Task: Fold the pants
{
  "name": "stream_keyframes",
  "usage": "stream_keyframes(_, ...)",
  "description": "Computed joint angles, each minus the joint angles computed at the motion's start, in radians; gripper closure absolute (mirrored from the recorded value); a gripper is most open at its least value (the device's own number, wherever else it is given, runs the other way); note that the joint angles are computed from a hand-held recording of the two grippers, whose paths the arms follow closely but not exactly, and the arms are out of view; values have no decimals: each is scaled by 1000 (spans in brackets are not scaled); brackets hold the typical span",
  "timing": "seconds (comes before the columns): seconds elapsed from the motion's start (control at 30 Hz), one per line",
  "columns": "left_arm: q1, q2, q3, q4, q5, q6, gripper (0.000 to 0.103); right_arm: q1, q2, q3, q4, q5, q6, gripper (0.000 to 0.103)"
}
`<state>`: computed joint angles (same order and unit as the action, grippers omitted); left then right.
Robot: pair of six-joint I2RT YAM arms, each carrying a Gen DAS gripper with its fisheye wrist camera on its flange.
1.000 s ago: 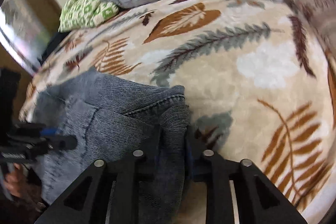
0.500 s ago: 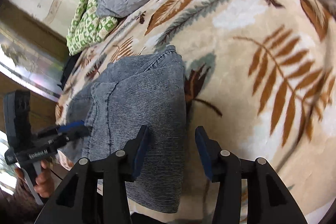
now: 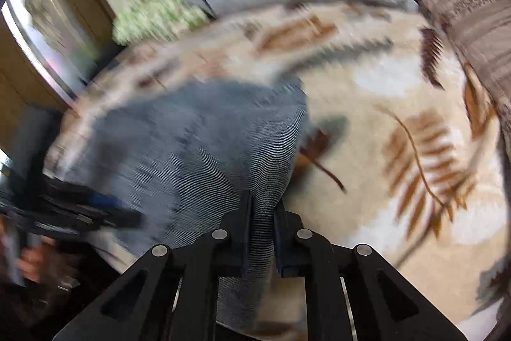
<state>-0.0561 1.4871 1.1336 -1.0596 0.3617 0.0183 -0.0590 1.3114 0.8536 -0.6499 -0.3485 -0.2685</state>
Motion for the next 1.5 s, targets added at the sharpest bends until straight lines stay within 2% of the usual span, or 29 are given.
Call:
stream_keyframes(0.03, 3, 3, 7, -4, 0, 2, 69, -15, 17, -23, 27, -2, 19, 85)
stream_keyframes(0.07, 8, 1, 15, -14, 4, 11, 69, -49, 15, -28, 27, -48, 25, 82)
stream_keyframes(0.13, 29, -7, 25, -44, 21, 39, 69, -150, 10, -18, -39, -193, 16, 79)
stream_keyframes(0.2, 52, -31, 14, -59, 46, 75, 67, -217, -26, -36, -86, -265, -26, 74)
stream_keyframes(0.27, 52, -55, -20, -43, 48, 92, 56, -264, -62, -73, -130, -299, -74, 73)
stream_keyframes(0.33, 25, -72, -61, -3, 24, 82, 55, -274, -81, -113, -129, -306, -84, 75)
stream_keyframes(0.4, 5, -86, -96, 40, -4, 81, 55, -245, -109, -175, -69, -245, -77, 78)
stream_keyframes(0.47, 10, -91, -105, 51, -3, 81, 55, -249, -118, -191, -54, -247, -74, 78)
stream_keyframes(0.63, 73, -102, -61, -19, 35, 150, 56, -271, -118, -126, -128, -264, -111, 74)
stream_keyframes(0.73, 95, -116, 4, -25, 29, 152, 56, -310, -115, -55, -150, -306, -107, 70)
stream_keyframes(0.83, 97, -51, 120, -27, 44, 94, 52, -283, -21, 44, -105, -340, -23, 67)
stream_keyframes(1.0, 64, 150, 306, -48, 71, -7, 51, -159, 166, 171, -26, -275, 108, 67)
stream_keyframes(1.17, 45, 256, 368, -60, 115, -44, 49, -115, 296, 242, 23, -245, 198, 67)
stream_keyframes(1.27, 45, 302, 382, -72, 190, -36, 47, -109, 346, 264, 11, -243, 199, 67)
stream_keyframes(1.3, 45, 306, 376, -62, 213, -40, 48, -110, 358, 269, 7, -247, 193, 67)
stream_keyframes(1.33, 43, 301, 368, -48, 220, -45, 55, -107, 364, 270, 9, -255, 187, 73)
stream_keyframes(1.37, 39, 287, 358, -25, 210, -58, 77, -101, 348, 262, 23, -248, 183, 79)
stream_keyframes(1.4, 39, 281, 359, -21, 210, -61, 83, -98, 335, 261, 30, -242, 174, 90)
stream_keyframes(1.43, 43, 275, 361, -15, 213, -65, 85, -88, 299, 251, 50, -243, 158, 91)
stream_keyframes(1.5, 36, 255, 352, 16, 150, -76, 85, -66, 240, 229, 98, -234, 157, 91)
